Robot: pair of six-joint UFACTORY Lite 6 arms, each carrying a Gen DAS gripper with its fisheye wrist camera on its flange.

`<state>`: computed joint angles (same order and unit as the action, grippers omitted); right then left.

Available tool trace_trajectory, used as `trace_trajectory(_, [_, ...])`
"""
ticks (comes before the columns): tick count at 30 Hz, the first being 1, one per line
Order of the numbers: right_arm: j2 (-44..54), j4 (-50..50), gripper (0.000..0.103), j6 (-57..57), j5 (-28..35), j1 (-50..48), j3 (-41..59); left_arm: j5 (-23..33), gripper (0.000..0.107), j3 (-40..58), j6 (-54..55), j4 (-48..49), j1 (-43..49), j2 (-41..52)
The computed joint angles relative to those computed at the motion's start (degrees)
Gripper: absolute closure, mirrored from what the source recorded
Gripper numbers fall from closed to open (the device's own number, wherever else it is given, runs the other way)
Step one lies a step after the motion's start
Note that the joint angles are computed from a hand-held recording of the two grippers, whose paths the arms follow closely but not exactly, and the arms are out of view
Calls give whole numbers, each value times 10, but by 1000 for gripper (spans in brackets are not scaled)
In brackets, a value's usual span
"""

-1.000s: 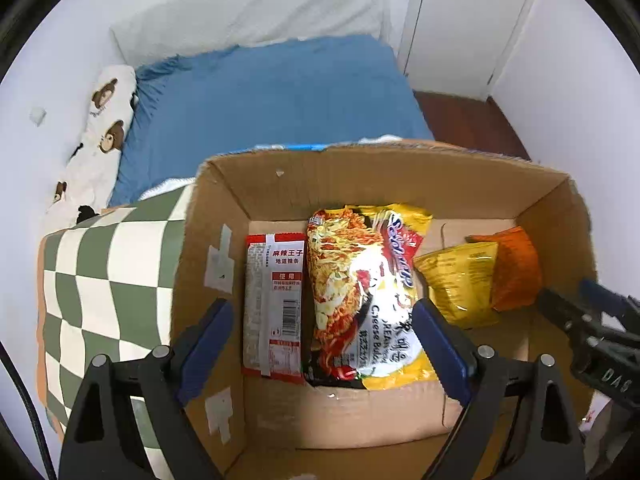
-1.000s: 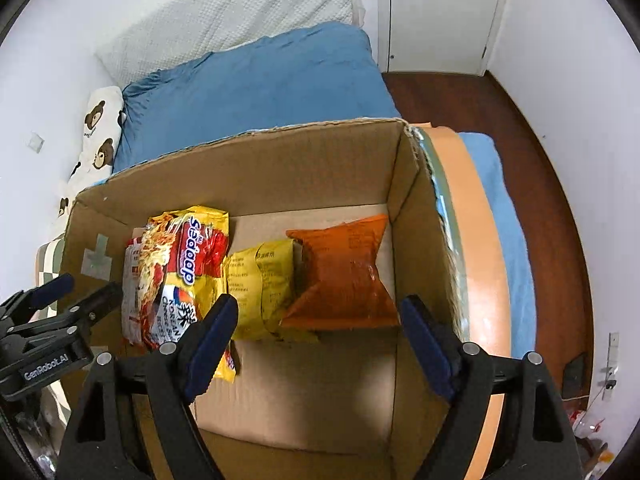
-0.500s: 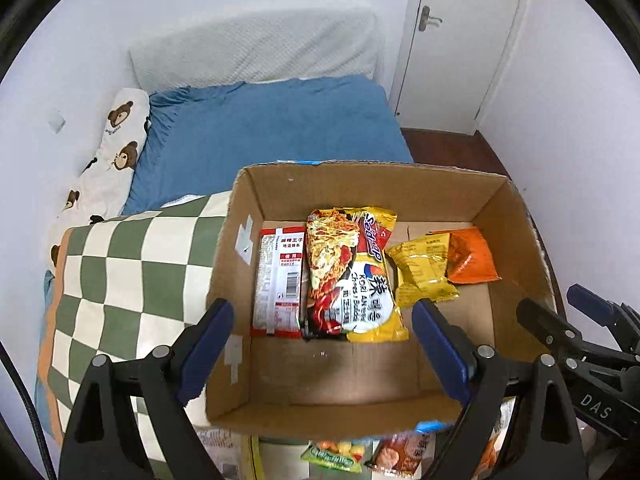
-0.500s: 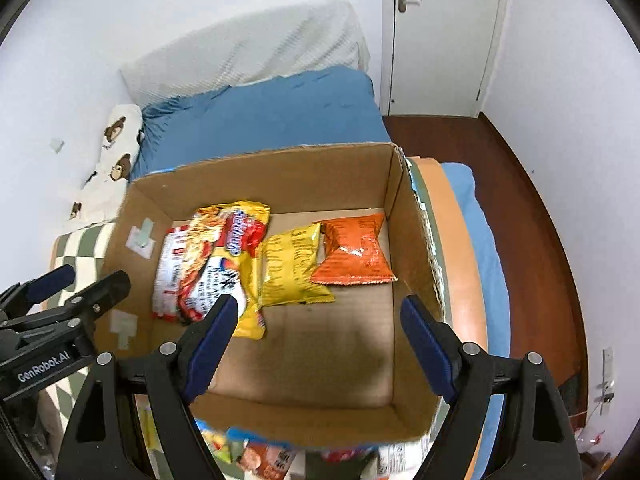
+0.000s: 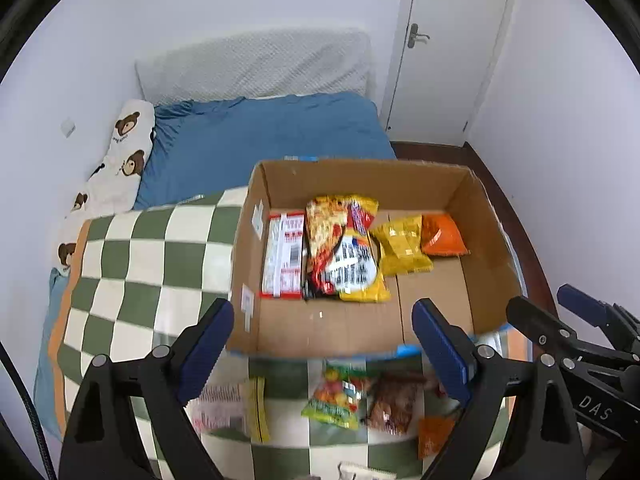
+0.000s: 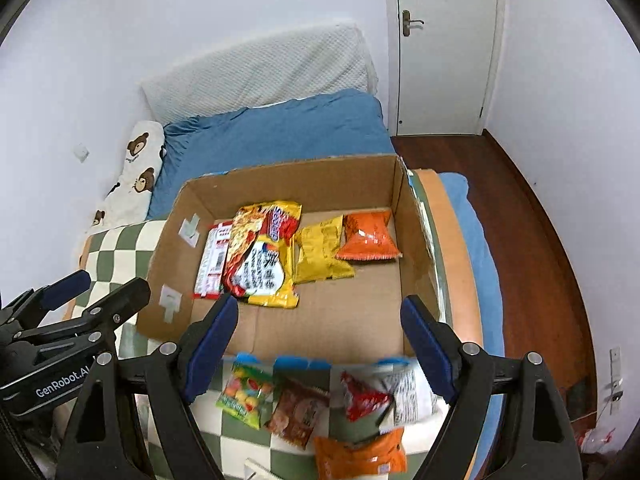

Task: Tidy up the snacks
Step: 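Lift both tools out of the box and move over the remaining snacks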

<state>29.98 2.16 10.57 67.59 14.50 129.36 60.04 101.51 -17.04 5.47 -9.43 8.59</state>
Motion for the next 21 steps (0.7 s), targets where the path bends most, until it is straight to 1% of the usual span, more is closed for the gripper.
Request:
trace_trajectory(1, [-38, 6, 17, 0, -12, -1, -57, 0, 16, -17, -2, 0, -1, -13])
trace_trajectory(4, [-119, 20, 17, -1, -36, -4, -189, -4, 16, -115, -4, -7, -7, -80])
trace_trajectory(7, [-208, 37, 17, -6, -60, -11, -346, -3, 16, -206, -10, -8, -19, -134])
trace_trajectory(10, [-285, 66, 17, -12, -77, -28, -491, -6, 16, -328, -24, -4, -38, -201])
trace_trajectory(13, [-340, 92, 17, -18, -92, -48, -606, -7, 16, -455, -20, -35, -62, -252])
trace_trajectory(16, [-379, 134, 17, -41, -98, -94, -706, -19, 16, -525, -10, -77, -102, -253])
trace_trajectory(19, [-383, 180, 17, -63, -103, -142, -757, -60, 16, -565, -12, -112, -155, -214])
trace_trajectory(20, [-377, 195, 17, -69, -107, -157, -767, -78, 17, -571, -14, -122, -169, -190])
trace_trajectory(21, [-370, 212, 17, -75, -114, -172, -778, -93, 23, -575, -5, -140, -172, -170])
